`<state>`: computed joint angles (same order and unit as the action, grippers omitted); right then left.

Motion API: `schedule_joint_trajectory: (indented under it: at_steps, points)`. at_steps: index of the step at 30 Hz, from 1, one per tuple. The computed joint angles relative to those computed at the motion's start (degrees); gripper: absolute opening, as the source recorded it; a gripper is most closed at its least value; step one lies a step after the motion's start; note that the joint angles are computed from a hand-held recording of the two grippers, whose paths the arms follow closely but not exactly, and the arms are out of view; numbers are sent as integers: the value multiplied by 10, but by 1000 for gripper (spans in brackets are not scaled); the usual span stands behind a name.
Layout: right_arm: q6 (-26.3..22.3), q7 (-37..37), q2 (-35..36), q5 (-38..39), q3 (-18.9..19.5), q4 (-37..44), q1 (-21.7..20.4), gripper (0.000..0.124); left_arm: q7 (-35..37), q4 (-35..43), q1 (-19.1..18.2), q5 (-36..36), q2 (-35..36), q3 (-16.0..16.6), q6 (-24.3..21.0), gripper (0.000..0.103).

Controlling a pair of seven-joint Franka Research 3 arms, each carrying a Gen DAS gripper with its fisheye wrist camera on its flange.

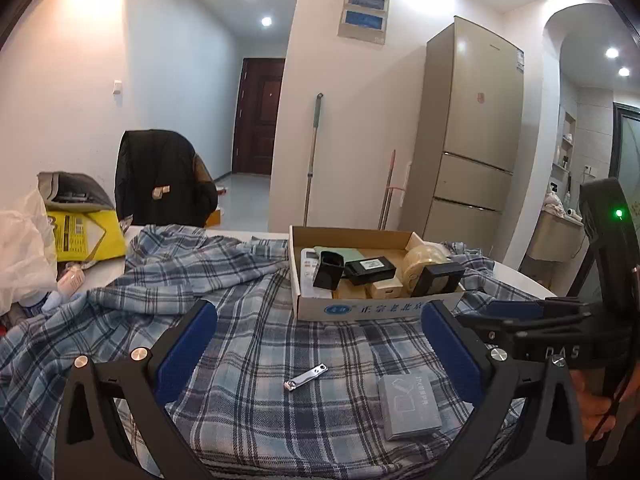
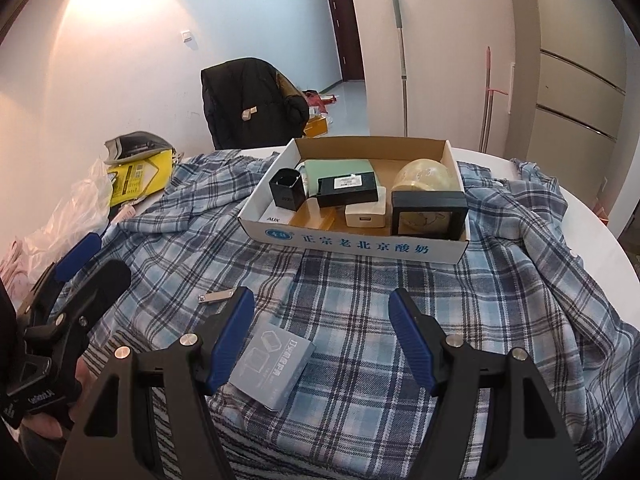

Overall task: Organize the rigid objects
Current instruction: 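Withdraw both grippers from the box toward the clear plastic box and metal stick, then grasp the clear plastic box on the shirt with the right gripper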

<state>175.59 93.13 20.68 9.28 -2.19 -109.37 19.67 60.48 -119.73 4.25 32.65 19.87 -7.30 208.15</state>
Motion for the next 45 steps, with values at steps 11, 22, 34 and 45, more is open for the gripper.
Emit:
schedule_joint_trajectory:
  at_steps: [11,22,34,45]
  points:
    - [-27,14,13,-29,-13,12,15,69,4,4,-1,-3,2,-2,-19,103]
    - [-59,-1,21,-20,13,27,-6,69,-70,35,68,66,20,-64,-72,103]
    - [-160,-57,67,26,53,84,-27,69,-33,21,-2,4,8,2,-65,103]
    - [-156,12,82,-69,-13,93,36,53,-9,17,18,-24,8,-19,-65,103]
